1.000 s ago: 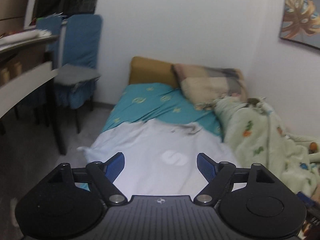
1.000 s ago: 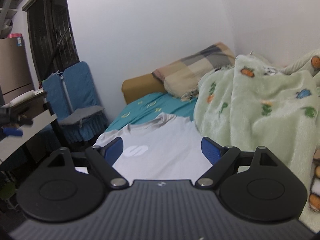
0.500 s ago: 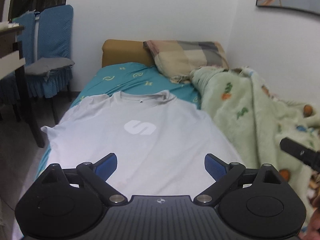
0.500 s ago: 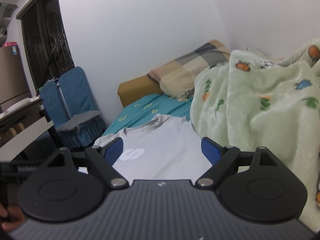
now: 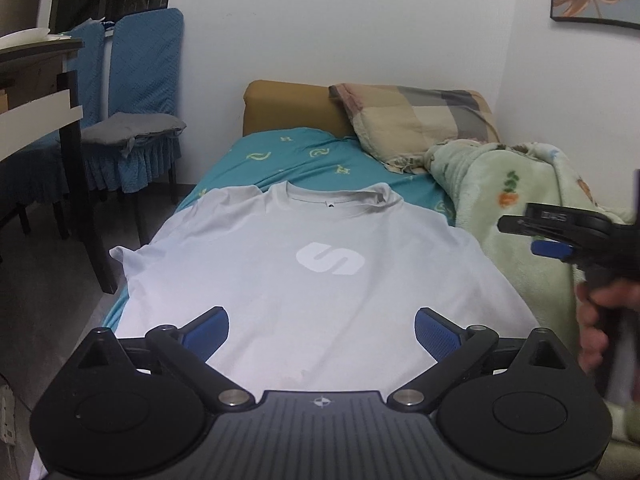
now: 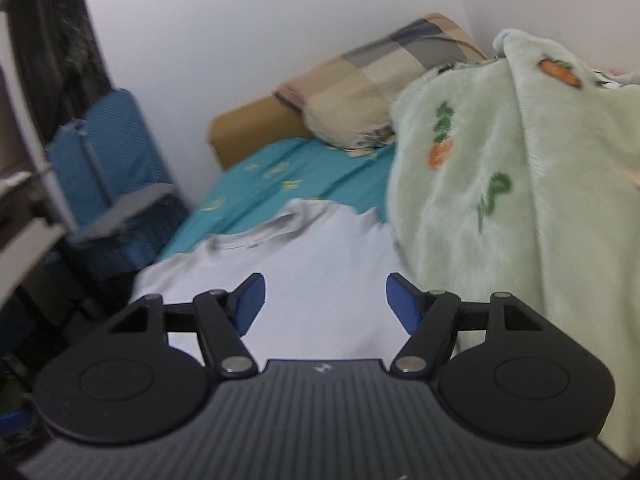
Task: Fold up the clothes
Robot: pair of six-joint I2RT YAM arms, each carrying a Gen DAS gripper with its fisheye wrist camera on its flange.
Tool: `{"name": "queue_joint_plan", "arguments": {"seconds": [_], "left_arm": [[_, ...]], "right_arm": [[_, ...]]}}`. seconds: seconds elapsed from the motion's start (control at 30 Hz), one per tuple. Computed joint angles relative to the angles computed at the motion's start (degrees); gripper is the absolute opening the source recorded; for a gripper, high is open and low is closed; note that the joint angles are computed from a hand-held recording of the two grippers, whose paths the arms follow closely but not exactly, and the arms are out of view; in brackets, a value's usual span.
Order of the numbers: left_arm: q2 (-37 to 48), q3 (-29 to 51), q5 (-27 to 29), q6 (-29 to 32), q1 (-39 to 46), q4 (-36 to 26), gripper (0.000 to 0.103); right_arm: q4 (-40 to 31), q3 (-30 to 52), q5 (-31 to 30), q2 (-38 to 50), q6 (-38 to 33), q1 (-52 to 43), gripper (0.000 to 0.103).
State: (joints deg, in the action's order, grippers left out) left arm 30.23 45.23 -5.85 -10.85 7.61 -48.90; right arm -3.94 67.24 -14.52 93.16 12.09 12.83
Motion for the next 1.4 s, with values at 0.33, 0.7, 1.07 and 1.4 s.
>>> {"name": "queue_joint_plan", "arguments": {"seconds": [0.33,0.7,1.07,1.4], "left_arm": [[9.4,-7.5,14.9,6.2,18.8,14.3,0.101],[16.3,-7.8,20.4,6.3,26.4,17.7,0.101],[12.0,-7.8,13.1,4.8,19.7,15.7,0.101],[9.6,-8.0,10.0,5.4,18.6,14.5,0.101]], "right_arm": [[-4.3,27.2,13.8,30.8,-6.5,5.0,0.032],[4.3,16.3,17.7,25.2,-8.4,6.8,0.043],[5.4,-7.1,12.1,1.0,-4.7,7.7,0.085],[13.7,-12.1,22.4,9.0,-9.5,24.9,0.091]]}}
